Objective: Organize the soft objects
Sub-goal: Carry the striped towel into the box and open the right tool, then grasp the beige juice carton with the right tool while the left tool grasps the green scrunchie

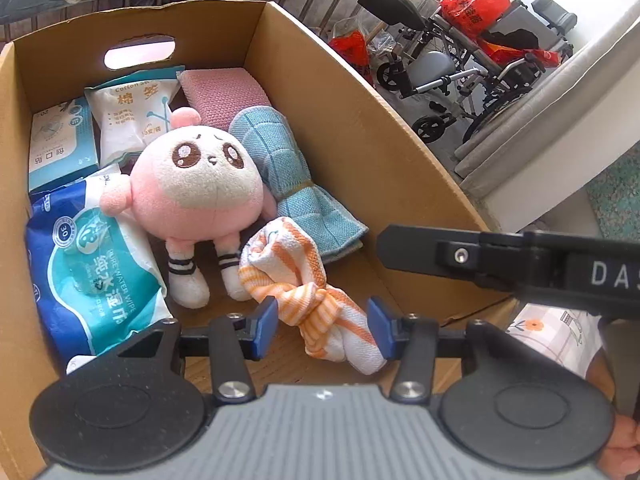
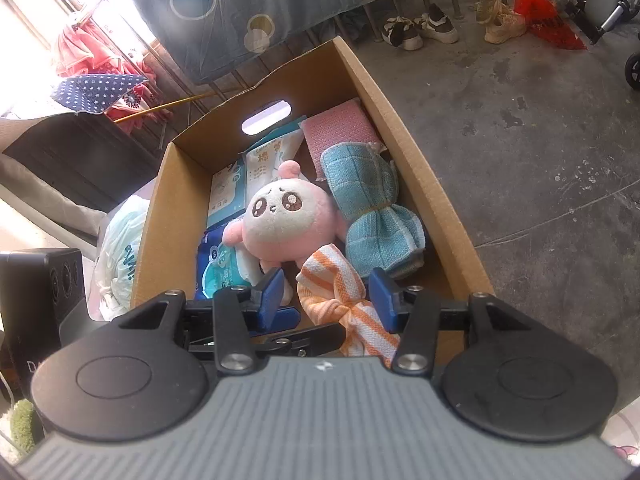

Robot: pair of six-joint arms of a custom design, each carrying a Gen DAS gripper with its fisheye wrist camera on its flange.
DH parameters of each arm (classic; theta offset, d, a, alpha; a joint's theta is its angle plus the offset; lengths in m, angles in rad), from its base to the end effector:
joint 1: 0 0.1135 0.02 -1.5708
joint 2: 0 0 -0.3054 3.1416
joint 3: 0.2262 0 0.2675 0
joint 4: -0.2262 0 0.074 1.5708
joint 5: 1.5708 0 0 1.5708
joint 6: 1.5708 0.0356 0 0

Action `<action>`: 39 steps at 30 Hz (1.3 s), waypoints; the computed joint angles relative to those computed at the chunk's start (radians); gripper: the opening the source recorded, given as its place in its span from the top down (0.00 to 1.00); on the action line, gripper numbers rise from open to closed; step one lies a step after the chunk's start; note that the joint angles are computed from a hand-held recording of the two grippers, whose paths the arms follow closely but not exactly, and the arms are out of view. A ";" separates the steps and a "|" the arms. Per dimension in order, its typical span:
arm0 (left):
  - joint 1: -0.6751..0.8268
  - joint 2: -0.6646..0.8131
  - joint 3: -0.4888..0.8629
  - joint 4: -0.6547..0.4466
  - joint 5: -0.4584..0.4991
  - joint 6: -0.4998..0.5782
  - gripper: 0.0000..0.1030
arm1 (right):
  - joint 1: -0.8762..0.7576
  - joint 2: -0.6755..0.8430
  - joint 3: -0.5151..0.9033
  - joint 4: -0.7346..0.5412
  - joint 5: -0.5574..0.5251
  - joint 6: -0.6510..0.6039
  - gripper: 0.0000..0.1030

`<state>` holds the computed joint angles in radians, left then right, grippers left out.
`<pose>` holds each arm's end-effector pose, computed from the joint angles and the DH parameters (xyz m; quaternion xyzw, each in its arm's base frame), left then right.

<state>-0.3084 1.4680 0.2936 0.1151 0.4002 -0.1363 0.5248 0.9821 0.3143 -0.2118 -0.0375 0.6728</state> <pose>0.1834 -0.0730 0.1069 0.1316 0.9403 -0.2422 0.1994 0.1396 0.0824 0.1687 0.0632 0.9386 0.2055 0.2698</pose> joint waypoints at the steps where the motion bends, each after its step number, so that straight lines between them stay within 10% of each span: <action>1: 0.020 -0.033 0.004 -0.038 0.006 0.015 0.51 | 0.007 -0.001 -0.002 0.002 0.005 0.008 0.54; 14: 0.427 -0.379 0.057 -0.469 0.107 0.354 0.36 | 0.083 -0.103 0.069 -0.027 -0.012 0.100 0.53; 24: 1.201 -0.293 0.229 -0.825 0.331 1.019 0.27 | 0.283 0.142 0.206 0.203 -0.046 0.202 0.51; 30: 1.479 -0.082 0.340 -0.731 0.366 1.146 0.27 | 0.400 0.473 0.417 0.331 -0.074 0.192 0.50; 39: 1.586 0.268 0.457 -0.282 0.309 1.001 0.27 | 0.509 0.942 0.907 0.256 -0.116 0.084 0.48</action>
